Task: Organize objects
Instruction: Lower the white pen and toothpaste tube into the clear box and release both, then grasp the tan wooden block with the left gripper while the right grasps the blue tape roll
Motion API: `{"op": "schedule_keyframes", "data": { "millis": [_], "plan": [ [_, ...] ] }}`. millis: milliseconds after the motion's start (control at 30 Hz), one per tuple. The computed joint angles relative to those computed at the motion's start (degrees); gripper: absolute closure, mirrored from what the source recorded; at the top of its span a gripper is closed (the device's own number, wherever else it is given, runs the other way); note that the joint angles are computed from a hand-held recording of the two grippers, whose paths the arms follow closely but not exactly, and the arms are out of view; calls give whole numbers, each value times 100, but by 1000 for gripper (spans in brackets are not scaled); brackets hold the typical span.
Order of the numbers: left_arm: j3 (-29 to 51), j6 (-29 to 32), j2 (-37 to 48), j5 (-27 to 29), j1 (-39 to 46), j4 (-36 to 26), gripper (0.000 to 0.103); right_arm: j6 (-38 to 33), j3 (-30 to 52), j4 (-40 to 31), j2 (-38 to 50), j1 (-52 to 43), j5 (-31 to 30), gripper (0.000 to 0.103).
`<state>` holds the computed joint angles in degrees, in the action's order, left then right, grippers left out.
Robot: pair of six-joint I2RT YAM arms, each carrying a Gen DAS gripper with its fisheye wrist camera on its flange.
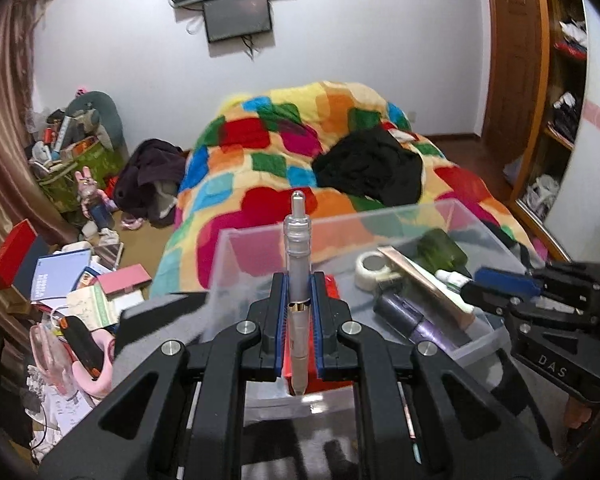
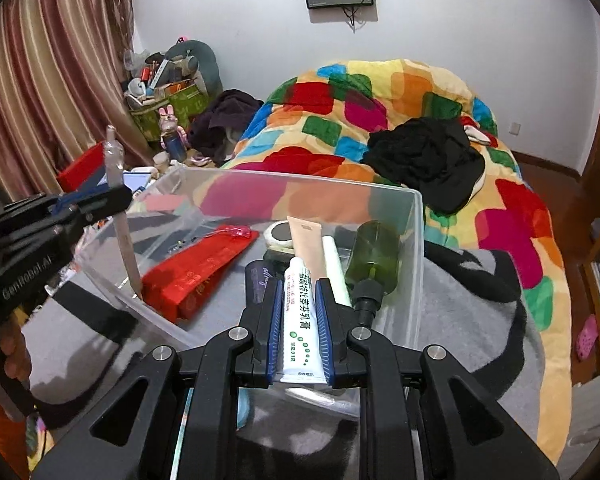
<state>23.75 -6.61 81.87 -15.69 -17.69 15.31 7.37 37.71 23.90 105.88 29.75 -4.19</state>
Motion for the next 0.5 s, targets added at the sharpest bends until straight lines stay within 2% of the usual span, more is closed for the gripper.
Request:
{"op": "schedule_keyframes", "data": {
  "millis": [200,367,500],
  "plan": [
    [-20,-24,-33,173,-245,-121,91,-135,-19,-161,-93,102,188,84],
    [-158,-93,-490,121,-473,-366,76,-154,-206,-186,-357,165,293,74],
    [-306,-184,-1033,222,-527,-648,60,-130,-434,-174,-696,204,336,64]
  ]
}}
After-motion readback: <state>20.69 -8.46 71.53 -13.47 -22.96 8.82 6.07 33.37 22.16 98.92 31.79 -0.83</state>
